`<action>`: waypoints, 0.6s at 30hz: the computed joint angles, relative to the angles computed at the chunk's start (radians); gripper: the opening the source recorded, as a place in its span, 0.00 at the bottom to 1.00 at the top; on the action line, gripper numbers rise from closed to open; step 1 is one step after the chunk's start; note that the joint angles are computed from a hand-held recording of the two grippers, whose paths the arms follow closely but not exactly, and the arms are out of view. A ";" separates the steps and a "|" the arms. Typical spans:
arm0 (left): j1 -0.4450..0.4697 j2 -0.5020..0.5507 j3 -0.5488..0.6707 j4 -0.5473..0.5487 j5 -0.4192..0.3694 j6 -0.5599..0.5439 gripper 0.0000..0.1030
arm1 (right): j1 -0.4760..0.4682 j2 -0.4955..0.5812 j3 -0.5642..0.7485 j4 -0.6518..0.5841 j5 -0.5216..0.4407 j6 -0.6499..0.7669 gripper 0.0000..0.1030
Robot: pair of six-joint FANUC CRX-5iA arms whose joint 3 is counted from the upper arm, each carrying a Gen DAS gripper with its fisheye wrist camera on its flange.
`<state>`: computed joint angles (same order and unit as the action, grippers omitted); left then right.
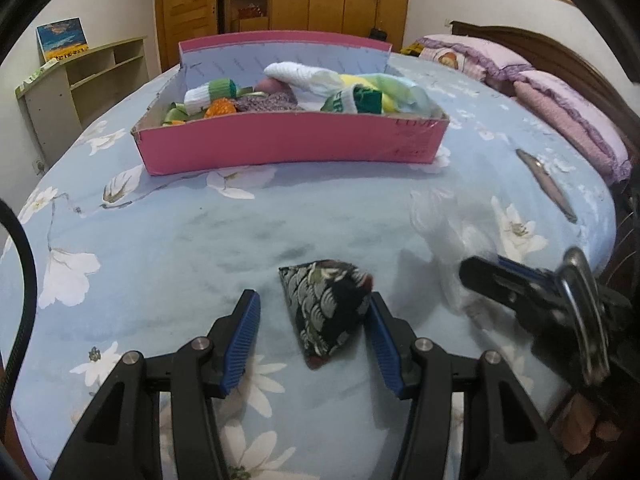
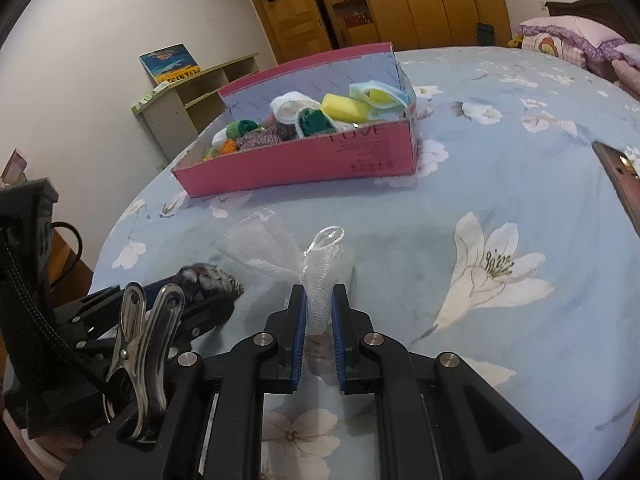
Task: Organize soft objects
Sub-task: 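Grasp the clear plastic bag with the right tool while the left tool grasps the dark pouch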
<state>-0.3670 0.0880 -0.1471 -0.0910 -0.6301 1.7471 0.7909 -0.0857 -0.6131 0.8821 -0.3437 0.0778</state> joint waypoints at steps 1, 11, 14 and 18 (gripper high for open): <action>-0.005 0.006 0.010 -0.019 -0.009 0.014 0.57 | 0.000 0.001 -0.001 -0.006 0.001 0.004 0.13; -0.045 0.012 0.040 -0.131 -0.036 0.103 0.54 | -0.029 -0.014 -0.038 0.022 0.079 -0.042 0.13; -0.037 0.002 0.023 -0.104 -0.016 0.081 0.45 | -0.037 -0.016 -0.047 0.042 0.096 -0.065 0.13; -0.029 -0.008 0.007 -0.069 -0.001 0.049 0.39 | -0.047 -0.020 -0.059 0.081 0.111 -0.100 0.13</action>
